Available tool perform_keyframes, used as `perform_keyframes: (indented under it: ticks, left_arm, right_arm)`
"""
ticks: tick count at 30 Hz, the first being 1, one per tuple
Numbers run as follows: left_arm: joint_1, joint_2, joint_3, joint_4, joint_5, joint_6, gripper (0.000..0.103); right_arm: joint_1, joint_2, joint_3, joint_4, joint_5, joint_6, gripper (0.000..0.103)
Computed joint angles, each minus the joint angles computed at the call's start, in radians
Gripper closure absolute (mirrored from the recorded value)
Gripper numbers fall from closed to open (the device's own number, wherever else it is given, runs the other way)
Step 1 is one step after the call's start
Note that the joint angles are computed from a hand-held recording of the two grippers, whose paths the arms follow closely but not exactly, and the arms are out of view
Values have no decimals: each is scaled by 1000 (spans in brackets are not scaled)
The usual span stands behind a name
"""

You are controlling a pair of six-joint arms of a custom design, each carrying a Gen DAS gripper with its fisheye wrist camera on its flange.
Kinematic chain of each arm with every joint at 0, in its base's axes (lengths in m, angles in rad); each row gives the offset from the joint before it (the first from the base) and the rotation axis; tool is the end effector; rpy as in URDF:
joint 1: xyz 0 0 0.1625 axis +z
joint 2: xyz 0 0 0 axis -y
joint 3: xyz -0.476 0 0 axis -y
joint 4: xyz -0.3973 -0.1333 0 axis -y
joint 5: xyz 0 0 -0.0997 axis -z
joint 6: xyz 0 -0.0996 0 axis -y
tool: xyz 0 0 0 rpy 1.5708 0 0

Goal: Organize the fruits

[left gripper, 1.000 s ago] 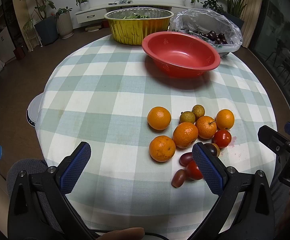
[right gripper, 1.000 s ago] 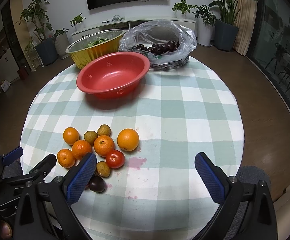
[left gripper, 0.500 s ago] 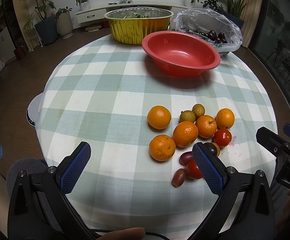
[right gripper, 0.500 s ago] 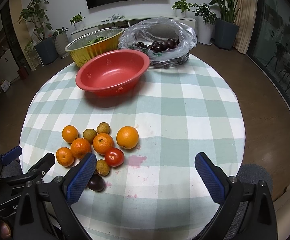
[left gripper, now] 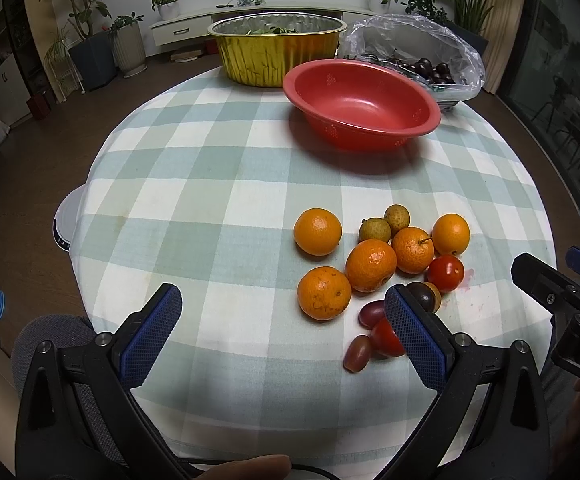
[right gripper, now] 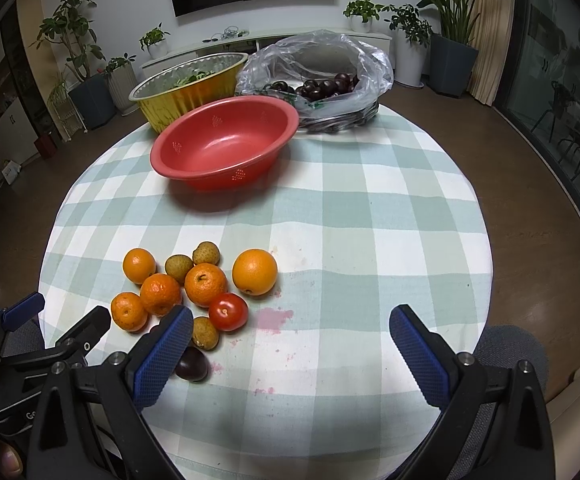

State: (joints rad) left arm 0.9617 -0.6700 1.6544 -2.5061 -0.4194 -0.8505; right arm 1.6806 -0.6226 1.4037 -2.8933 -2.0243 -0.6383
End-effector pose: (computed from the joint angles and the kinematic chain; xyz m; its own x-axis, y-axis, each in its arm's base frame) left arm -0.2111 -0.6947 0.0818 -0.6329 -0.4378 -0.6386 0.1452 0.7431 -0.6533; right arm 0.1768 -0.7858 0.1350 -0.6815 -0.4064 0.6086 -0.6225 0.7591 -0.1902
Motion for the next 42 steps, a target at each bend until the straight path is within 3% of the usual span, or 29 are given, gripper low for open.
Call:
perform_keyframes:
  ticks: [42]
  left_arm:
    - [10, 0, 2, 4, -9, -7, 0]
  right_arm:
    - [-2, 5, 4, 0, -3, -1, 2]
